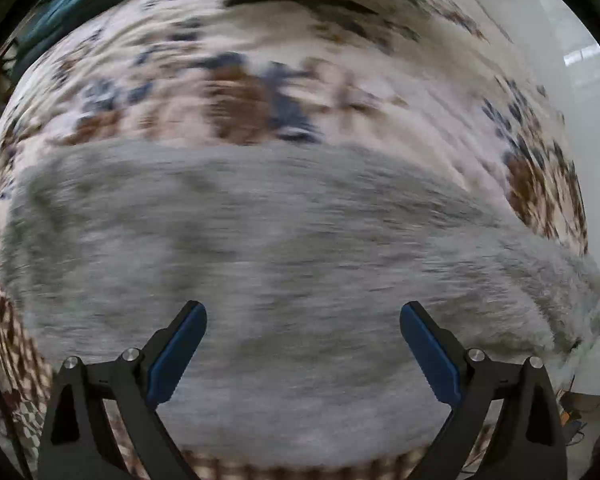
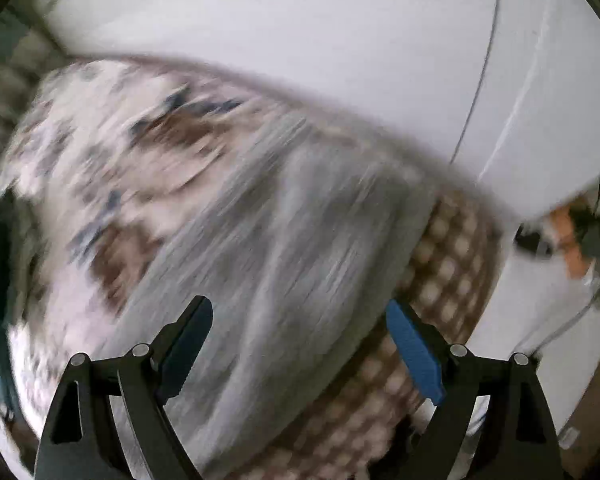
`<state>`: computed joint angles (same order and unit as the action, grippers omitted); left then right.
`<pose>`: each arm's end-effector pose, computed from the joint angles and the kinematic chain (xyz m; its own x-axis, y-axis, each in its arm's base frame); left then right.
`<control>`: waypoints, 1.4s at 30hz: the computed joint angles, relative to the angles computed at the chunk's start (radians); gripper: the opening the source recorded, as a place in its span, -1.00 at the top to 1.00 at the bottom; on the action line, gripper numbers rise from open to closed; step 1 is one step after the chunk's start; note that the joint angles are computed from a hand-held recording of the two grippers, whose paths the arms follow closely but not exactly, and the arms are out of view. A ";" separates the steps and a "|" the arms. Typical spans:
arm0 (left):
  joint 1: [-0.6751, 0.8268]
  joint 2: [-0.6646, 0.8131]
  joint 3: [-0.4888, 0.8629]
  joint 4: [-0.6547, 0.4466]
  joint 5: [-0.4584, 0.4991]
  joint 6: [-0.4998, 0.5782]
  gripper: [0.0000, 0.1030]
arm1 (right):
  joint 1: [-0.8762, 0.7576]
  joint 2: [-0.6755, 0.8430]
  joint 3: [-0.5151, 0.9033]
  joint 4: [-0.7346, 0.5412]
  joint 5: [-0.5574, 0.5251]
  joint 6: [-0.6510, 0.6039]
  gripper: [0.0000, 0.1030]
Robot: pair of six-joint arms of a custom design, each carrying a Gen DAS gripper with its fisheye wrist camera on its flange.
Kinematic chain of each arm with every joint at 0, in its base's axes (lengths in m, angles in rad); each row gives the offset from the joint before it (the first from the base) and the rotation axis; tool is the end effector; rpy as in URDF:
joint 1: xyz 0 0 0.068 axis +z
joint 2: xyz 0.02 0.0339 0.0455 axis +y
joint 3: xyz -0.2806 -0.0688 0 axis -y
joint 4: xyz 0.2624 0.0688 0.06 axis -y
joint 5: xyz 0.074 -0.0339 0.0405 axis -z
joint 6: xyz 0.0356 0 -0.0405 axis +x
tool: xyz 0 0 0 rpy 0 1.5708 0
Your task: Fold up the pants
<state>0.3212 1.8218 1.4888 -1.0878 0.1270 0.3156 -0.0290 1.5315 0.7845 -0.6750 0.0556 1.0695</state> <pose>0.3559 0.1137 0.2482 -0.9835 -0.0027 -0.1809 0.0106 0.9973 -0.0727 0.2583 -0.0095 0.1513 -0.4424 0.8888 -0.1194 0.8848 0.4544 0.1036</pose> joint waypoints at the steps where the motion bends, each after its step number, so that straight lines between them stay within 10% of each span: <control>1: -0.043 0.000 -0.014 0.009 -0.008 -0.031 -0.92 | -0.063 0.037 0.000 0.033 -0.029 -0.040 -0.77; 4: -0.141 0.015 -0.035 0.026 -0.033 -0.111 -0.92 | -0.186 0.267 0.086 0.065 -0.125 -0.145 -0.55; 6: -0.180 0.020 -0.044 0.033 -0.043 -0.139 -0.92 | -0.218 0.333 0.092 0.108 -0.165 -0.135 0.73; 7: -0.197 0.022 -0.047 0.039 -0.053 -0.152 -0.92 | -0.234 0.310 0.073 0.132 -0.184 -0.132 0.77; 17: -0.188 -0.005 -0.086 0.061 -0.083 -0.204 -0.92 | -0.274 -0.379 -0.113 0.244 -0.266 -0.344 0.78; 24: -0.180 -0.042 -0.154 0.076 -0.089 -0.205 -0.92 | -0.536 0.119 -0.259 0.409 -0.353 -0.544 0.55; 26: -0.188 -0.064 -0.171 0.074 -0.082 -0.204 -0.92 | -0.518 0.130 -0.248 0.354 -0.289 -0.536 -0.48; 27: -0.184 -0.086 -0.183 0.072 -0.071 -0.198 -0.92 | -0.495 0.060 -0.271 0.350 -0.245 -0.517 -0.54; 33: -0.157 -0.224 -0.249 0.029 -0.018 -0.147 -0.92 | -0.309 -0.263 -0.243 0.122 -0.183 -0.330 -0.54; 42: -0.208 -0.207 -0.282 0.030 -0.020 -0.187 -0.92 | -0.243 0.207 -0.077 0.195 -0.339 -0.106 -0.46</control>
